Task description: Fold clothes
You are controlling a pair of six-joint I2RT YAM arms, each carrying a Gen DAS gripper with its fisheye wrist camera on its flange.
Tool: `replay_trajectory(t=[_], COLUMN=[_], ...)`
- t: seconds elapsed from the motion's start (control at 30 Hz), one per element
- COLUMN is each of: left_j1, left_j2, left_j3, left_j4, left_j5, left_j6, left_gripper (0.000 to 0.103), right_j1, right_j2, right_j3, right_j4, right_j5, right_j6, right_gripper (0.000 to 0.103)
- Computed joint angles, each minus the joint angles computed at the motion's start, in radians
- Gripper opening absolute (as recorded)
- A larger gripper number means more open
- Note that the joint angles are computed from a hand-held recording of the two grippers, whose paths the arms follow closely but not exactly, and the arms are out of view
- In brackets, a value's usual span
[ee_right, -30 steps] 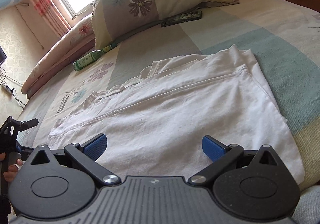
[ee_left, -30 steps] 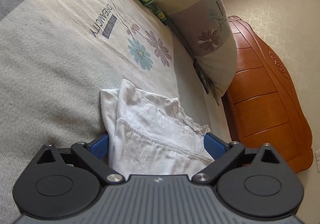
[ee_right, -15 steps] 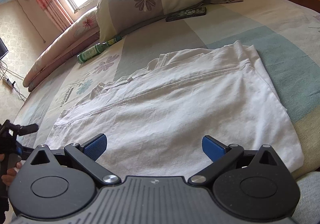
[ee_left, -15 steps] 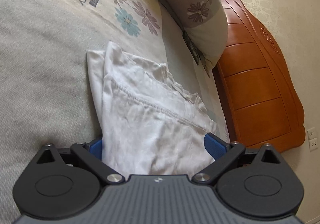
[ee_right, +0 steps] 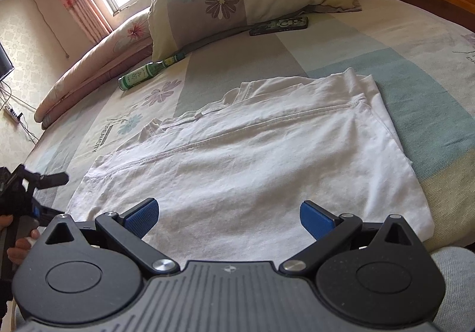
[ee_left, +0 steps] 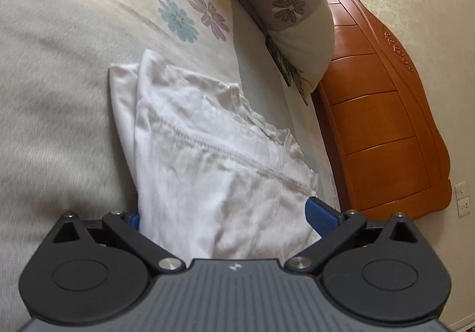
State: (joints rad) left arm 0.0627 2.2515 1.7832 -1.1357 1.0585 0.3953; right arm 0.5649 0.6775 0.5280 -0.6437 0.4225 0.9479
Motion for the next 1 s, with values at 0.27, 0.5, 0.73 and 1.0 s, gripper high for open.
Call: replay_trajectory(t=[0.27,0.5,0.73,1.0], left_j1=[-0.001,-0.037,-0.01,-0.045], left_j2=[0.033,0.054,-0.026,-0.113], left_j3=[0.055,0.126,-0.011,-0.111], left_j4=[-0.146,-0.099,0.081,0.195], left_j5=[-0.015,-0.074,-0.206,-0.279], left_j6=[0.173,0.106,0.083,0.113], left_gripper=[0.101,0.085,0.013,0.013], right_j1=[0.042,0.021,-0.043,-0.109], right_j2=[0.029,0.053,0.02,0.309], right_j3=[0.021,-0.005,-0.027,0.035], right_j4=[0.005,0.032,0.097,0.456], right_j5=[0.007,-0.037,-0.091,-0.246], right_j6=[0.003,0.026,-0.04,-0.249], right_gripper=[0.103,0.103,0.103,0.103])
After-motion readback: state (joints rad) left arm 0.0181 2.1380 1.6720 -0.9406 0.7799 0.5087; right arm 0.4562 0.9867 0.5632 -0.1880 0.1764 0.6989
